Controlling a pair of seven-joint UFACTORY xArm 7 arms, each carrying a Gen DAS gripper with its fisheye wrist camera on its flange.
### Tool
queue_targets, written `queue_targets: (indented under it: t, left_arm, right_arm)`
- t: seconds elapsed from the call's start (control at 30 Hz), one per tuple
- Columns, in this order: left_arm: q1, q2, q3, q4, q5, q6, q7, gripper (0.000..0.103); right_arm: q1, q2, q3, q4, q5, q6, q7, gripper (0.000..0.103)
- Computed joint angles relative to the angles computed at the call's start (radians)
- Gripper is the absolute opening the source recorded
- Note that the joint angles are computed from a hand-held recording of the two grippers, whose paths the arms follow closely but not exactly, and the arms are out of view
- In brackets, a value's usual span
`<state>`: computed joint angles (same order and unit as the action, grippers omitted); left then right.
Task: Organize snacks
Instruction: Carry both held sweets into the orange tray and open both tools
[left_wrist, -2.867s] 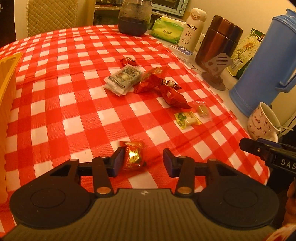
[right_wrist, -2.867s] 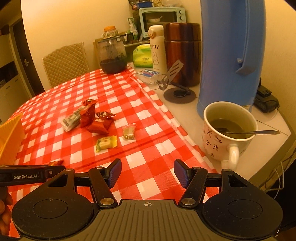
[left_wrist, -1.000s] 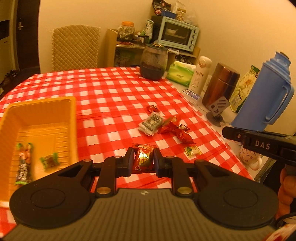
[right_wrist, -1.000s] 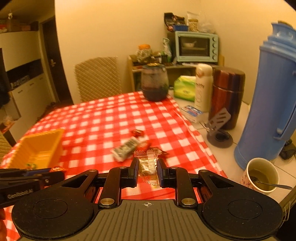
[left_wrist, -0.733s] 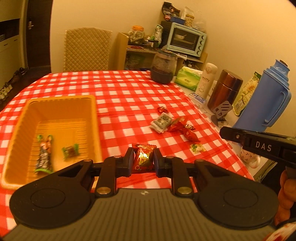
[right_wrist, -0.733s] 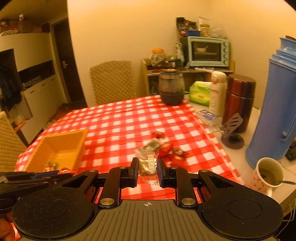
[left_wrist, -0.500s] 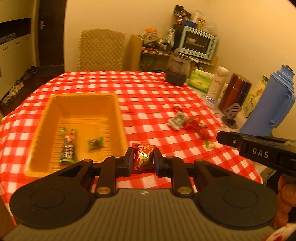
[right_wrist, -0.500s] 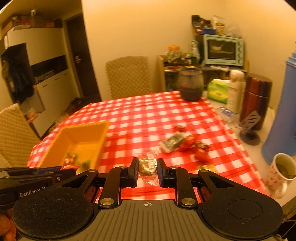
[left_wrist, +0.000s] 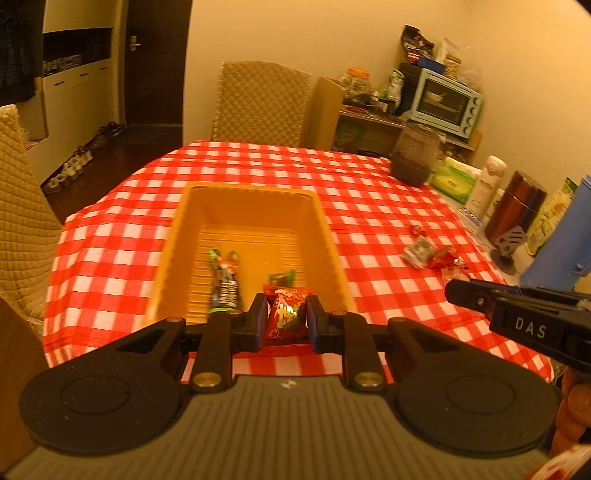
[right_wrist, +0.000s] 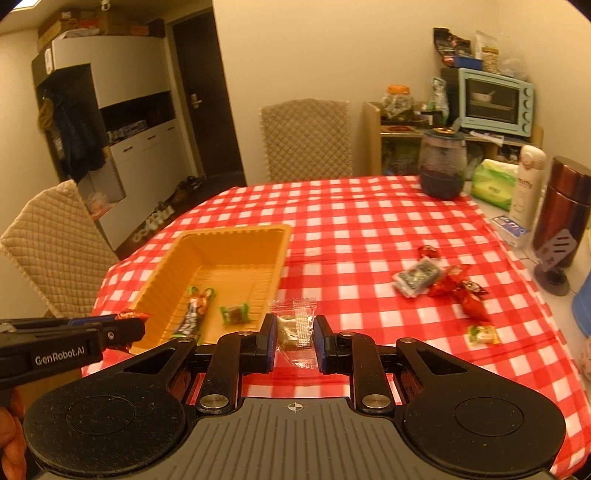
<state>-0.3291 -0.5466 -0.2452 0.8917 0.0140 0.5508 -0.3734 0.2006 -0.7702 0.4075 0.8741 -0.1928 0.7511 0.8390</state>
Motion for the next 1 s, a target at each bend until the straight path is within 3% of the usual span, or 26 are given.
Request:
queue_targets:
  t: [0.5, 1.0]
  left_arm:
    - [0.033, 0.006, 0.043, -0.015, -0.010, 0.011, 0.025, 0.020]
    - [0.050, 0.140, 0.060, 0.038, -0.010, -0.033, 0.066, 0.020]
  right_arm:
    - [0.015, 0.164, 0.022, 0.072, -0.042, -0.065, 0.010, 0.021]
    - [0.045, 0.351, -0.017, 0.124, -0.113, -0.153, 0.042, 0.021]
